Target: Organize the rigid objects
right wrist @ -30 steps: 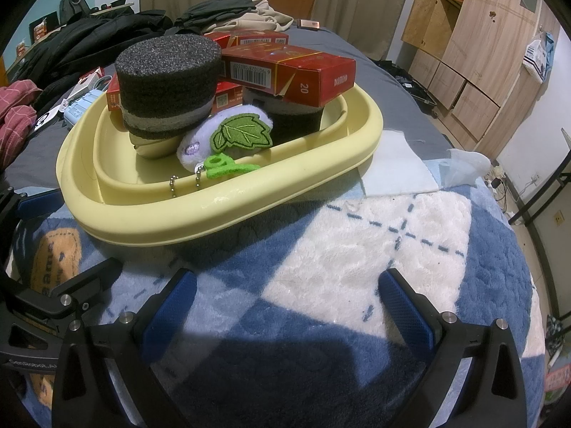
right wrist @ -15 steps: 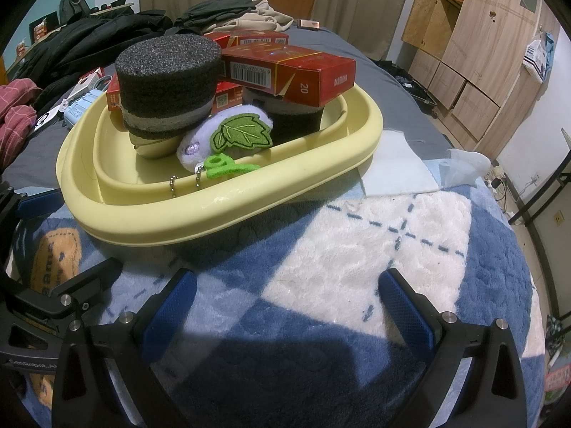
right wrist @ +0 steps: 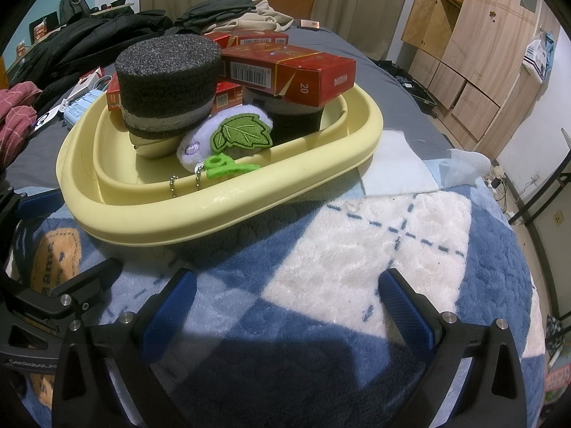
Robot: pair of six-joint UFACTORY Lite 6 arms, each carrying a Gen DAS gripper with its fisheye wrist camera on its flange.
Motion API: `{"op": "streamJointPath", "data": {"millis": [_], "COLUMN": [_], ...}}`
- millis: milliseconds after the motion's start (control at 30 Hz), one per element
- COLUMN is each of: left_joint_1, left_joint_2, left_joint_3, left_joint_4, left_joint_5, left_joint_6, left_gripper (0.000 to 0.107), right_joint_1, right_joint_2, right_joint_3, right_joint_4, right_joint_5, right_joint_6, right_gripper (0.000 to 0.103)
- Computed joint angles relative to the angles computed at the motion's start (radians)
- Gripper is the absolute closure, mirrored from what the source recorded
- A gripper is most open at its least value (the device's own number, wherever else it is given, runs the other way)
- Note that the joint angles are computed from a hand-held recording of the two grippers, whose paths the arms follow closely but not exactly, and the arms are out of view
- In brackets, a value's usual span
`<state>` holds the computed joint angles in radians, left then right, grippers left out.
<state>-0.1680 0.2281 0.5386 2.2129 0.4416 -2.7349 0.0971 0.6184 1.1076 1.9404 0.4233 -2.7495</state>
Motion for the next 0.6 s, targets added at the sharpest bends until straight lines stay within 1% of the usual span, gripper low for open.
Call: {"op": "streamJointPath", "data": {"millis": [600], "left_joint_1": [0.000], "left_joint_2": [0.002], "left_joint_3": [0.002], "left_joint_4": [0.002], "left_joint_5": [0.000], "left_joint_6": [-0.001], "left_gripper": [0.004], "right_joint_1": [0.000], "right_joint_2": [0.000], "right_joint_3": [-0.001], "right_joint_4": [0.000], "right_joint_5": [0.001], "right_joint_6": [-0.001], "right_gripper": [0.000]}}
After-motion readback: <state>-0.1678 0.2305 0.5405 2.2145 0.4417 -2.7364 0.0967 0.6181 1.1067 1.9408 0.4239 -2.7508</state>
